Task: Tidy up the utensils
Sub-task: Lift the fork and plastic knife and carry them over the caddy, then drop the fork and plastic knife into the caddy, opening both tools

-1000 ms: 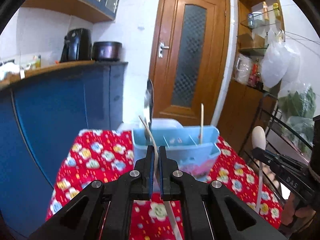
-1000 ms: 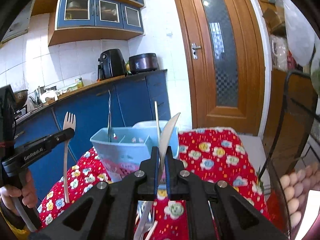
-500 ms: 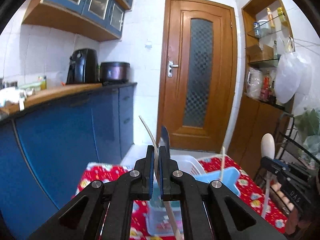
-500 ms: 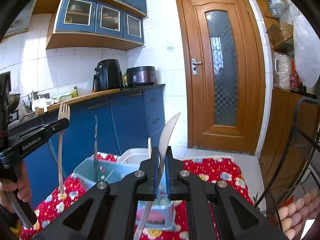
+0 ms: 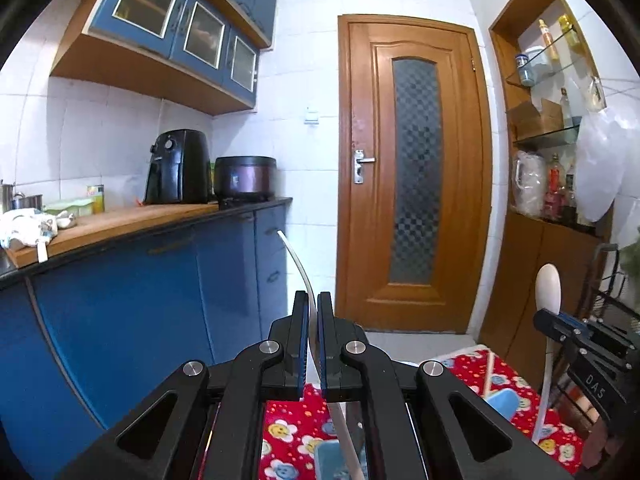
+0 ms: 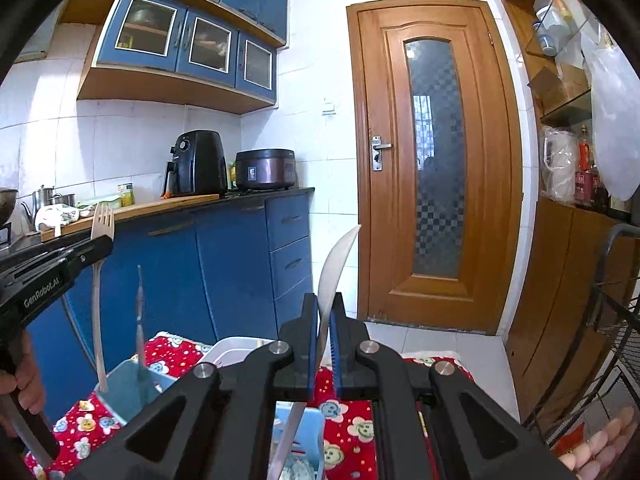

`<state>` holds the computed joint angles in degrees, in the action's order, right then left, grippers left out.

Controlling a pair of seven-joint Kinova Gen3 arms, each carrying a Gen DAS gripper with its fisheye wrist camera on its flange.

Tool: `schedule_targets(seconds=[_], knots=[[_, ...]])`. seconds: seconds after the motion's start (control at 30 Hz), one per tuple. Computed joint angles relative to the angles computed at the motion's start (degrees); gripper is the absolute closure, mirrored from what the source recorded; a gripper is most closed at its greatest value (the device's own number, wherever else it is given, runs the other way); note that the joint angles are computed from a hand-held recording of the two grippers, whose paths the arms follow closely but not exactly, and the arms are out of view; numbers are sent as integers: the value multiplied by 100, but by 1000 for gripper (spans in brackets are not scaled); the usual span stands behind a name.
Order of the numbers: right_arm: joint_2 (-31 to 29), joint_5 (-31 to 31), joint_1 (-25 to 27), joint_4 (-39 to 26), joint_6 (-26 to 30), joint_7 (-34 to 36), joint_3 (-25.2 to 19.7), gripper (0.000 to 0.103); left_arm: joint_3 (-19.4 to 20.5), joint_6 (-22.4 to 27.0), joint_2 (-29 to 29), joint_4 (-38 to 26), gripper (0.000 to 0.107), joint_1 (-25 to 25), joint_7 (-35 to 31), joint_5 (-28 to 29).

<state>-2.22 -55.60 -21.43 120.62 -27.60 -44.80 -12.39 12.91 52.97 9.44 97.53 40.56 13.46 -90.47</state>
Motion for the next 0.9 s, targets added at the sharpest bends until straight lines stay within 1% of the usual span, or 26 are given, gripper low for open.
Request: schedule_targets(seconds=[0.17,0.23,0.3,0.47,0.6,0.67,0.73,0.77,0.8,0.9], knots=[[305,344,-179,90,-676,-234,24,96,-58,88,216,99,104,34,319,-280],[423,355,-307,118,-960,-188,52,96,-84,134,286,158,104,61,414,-382],[504,404,-395,121,-1053,-155,112,96,-97,213,362,211,104,106,502,-491],[637,495,-585,200,-1277,-158,198,96,-104,44,410,286,104,81,633,-521],[661,574,-667,281,-1292,-156,244,96,-111,-76,424,361,104,58,708,-499],[619,630,-643,295,-1133,-215,275,96,-111,-120,425,383,103,51,721,-465],[567,640,-604,281,-936,-276,298,93,-105,-197,408,381,103,31,687,-363],[539,641,-588,279,-863,-292,303,87,-102,-209,408,358,103,33,656,-305],[515,676,-573,296,-830,-344,299,79,-102,-232,400,358,103,37,650,-261],[424,871,-504,359,-696,-558,288,72,-101,-284,381,365,103,63,593,-173]])
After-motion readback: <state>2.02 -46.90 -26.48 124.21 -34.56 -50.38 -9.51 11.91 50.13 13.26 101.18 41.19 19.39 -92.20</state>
